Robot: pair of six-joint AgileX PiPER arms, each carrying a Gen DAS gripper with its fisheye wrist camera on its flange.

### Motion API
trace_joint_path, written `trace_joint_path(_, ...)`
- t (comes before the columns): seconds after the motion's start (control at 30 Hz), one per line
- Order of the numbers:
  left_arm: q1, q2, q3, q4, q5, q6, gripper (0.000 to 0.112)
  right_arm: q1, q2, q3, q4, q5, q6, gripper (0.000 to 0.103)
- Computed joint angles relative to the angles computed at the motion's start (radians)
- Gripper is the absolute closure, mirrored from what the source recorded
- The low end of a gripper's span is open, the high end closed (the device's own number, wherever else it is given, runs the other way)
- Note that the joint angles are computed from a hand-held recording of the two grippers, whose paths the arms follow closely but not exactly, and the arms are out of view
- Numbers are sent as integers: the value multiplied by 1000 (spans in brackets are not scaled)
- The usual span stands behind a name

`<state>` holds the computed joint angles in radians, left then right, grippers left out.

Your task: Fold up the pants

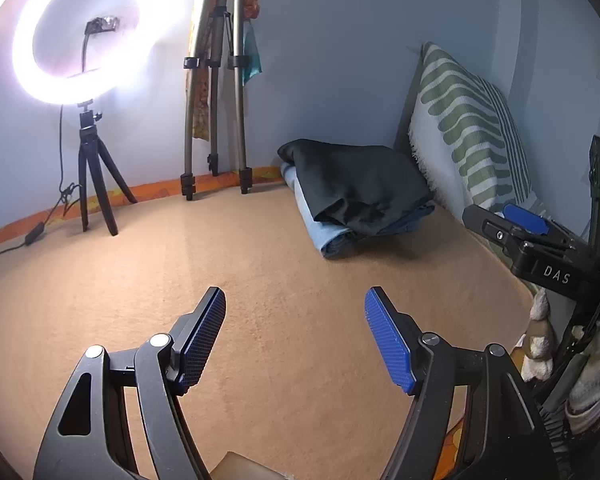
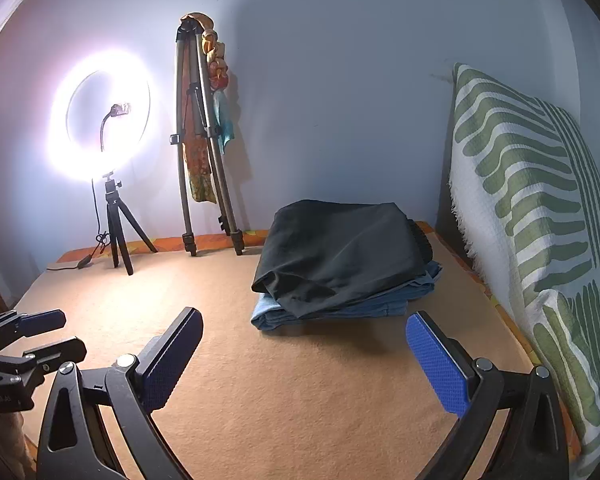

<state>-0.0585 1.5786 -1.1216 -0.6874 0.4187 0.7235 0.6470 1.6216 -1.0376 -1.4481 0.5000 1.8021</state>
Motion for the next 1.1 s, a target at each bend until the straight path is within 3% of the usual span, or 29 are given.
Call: trace_joint_path(1.1,-19,-6,1,54,-9,-52,40,3,-21,20,-7,3,22,0)
